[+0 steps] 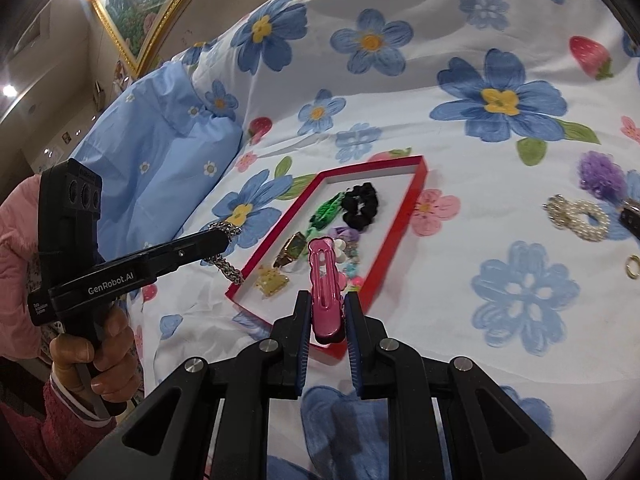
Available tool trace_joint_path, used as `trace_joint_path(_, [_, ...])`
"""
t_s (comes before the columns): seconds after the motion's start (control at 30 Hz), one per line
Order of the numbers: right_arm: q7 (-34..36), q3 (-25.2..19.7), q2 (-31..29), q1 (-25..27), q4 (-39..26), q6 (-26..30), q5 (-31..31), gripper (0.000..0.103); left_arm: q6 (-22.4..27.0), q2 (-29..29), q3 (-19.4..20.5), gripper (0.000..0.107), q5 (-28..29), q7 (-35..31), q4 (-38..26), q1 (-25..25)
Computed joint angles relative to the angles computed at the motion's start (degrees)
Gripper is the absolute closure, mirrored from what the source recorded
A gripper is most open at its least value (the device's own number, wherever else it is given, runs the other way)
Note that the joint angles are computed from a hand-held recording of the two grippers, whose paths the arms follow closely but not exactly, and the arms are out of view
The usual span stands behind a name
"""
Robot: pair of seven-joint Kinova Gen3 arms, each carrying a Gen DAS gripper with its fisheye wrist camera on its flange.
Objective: Organize jewelry
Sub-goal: 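Carry the silver chain and pink hair clip over the red box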
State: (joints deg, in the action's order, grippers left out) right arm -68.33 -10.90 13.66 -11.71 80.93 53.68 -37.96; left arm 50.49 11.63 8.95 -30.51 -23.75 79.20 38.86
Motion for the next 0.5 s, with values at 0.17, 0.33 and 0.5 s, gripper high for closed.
trace_joint_path(0.17, [-1.7, -0.5, 1.8, -1.8, -1.9, 0.1, 1.6, 0.087, -0.9, -1.3, -0.2, 0.094, 0.1, 1.8, 2.8, -0.9])
trace_joint_path(0.33, [-3.4, -1.1, 3.8, -3.4, -3.7, 0.2, 3.4, 0.087, -1.6, -1.7, 0.3, 0.094, 1.1, 1.5, 4.4, -2.3])
trace_joint_path(0.5, [-5.1, -1.5, 5.4, -4.6, -4.9, 0.3, 5.2, 0.087, -2.9, -1.7, 0.5, 0.094, 2.9, 0.5, 5.7, -3.5])
